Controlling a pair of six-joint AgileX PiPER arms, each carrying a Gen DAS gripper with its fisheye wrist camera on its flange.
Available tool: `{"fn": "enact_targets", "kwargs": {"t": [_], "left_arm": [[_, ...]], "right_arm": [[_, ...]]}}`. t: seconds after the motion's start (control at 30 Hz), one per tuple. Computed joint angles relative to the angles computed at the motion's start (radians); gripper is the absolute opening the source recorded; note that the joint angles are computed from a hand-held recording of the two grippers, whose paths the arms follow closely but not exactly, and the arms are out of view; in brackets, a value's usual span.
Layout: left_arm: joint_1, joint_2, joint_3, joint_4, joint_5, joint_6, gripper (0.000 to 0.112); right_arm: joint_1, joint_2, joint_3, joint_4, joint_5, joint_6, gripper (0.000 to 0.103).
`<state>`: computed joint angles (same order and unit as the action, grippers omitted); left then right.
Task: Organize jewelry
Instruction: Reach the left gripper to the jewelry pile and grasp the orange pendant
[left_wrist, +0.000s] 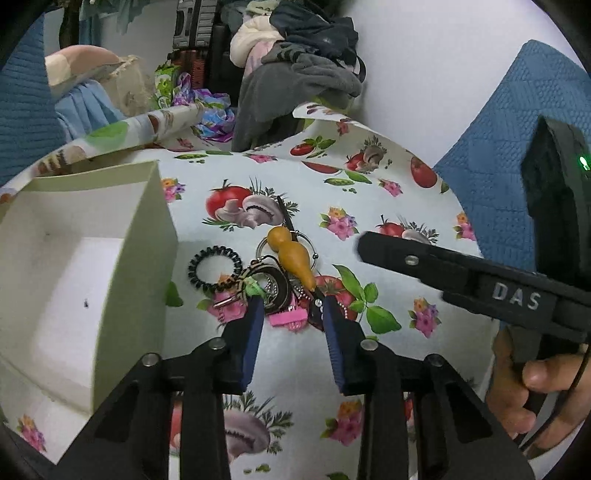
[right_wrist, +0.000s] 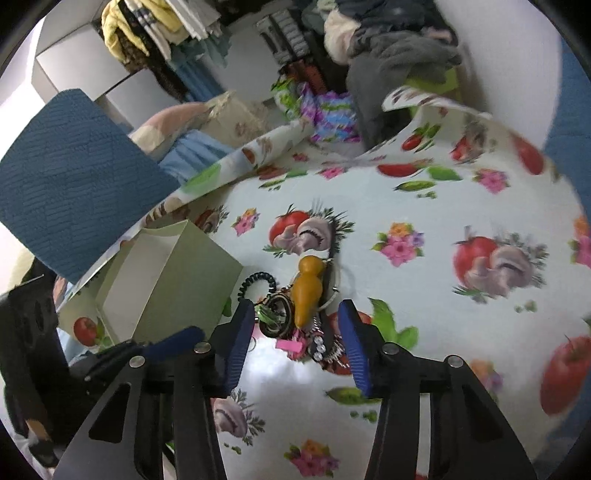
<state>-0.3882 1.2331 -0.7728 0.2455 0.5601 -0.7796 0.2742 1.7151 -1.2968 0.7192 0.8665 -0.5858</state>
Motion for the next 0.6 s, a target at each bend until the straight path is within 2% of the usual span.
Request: {"fn": "enact_targets", "kwargs": {"t": [0.1, 0.2, 0.43, 0.53, 0.6], "left_arm": [[0.007, 0.045, -0.005, 0.025, -0.03, -0.01, 0.03], [0.03, 0.089, 0.0, -0.008, -0.067, 0.02, 0.029], [0.032, 0.169, 0.0, 0.061, -0.1, -0.053, 0.028], [0.007, 0.175, -0.002, 0.204, -0.074, -0.187, 0.028], [0.015, 0.178, -0.001, 0.216, -0.072, -0.199, 0.028]], "right_arm": [[0.012, 0.083, -0.077, -0.008, 0.033, 0.009, 0.042], [0.018, 0.165, -0.155, -0.011, 0.085, 0.011, 0.04], [0.03, 0.308, -0.283, -0.028, 0.154, 0.023, 0.037], [0.032, 0.345, -0.313, -0.018, 0.168, 0.019, 0.036], [0.035, 0.357, -0.322, -0.016, 0.165, 0.013, 0.035]]}}
